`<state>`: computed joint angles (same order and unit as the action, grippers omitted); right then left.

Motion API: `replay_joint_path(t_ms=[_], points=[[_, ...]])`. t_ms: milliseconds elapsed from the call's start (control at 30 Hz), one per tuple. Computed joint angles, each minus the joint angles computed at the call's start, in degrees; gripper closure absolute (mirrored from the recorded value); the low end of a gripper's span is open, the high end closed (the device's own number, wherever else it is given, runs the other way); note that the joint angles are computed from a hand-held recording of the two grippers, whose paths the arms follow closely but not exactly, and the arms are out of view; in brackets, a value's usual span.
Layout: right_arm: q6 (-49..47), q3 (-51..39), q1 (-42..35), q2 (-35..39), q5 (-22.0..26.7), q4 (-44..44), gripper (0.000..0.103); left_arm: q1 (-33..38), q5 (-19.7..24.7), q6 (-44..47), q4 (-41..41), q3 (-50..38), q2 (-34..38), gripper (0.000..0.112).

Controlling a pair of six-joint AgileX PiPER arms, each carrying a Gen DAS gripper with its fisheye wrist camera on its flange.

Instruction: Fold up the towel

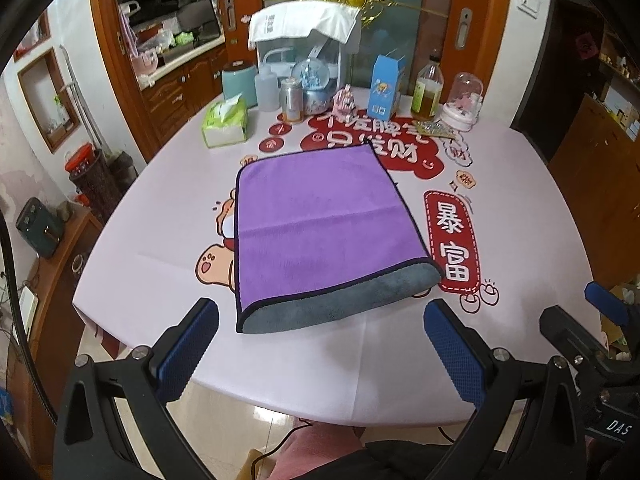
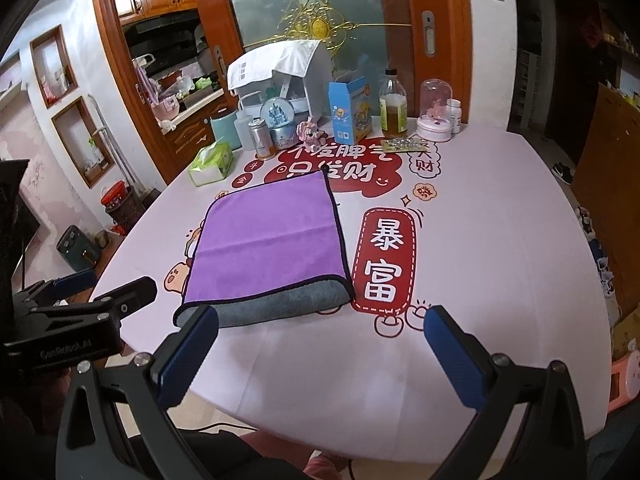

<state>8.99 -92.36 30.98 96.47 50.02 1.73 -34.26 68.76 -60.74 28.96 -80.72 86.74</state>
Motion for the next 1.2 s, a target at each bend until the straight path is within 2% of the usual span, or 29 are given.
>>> replay_joint_path(t_ms=[533, 833, 1200], points=[[-14.99, -14.61, -1.92, 14.66, 1.67, 6.87, 0.001, 15.52, -6.16, 17.05, -10.12, 1.00, 5.47, 0.010], [-20.25, -19.30, -1.55, 21.54, 0.24, 4.57, 0.001, 22.24, -9.38, 27.23, -14.86, 2.84, 8.86, 0.010], [-26.64, -26.67, -1.36, 30.51, 2.40, 6.33, 0.001, 29.20, -14.77, 37.76, -22.48, 5.24, 13.53, 0.010]])
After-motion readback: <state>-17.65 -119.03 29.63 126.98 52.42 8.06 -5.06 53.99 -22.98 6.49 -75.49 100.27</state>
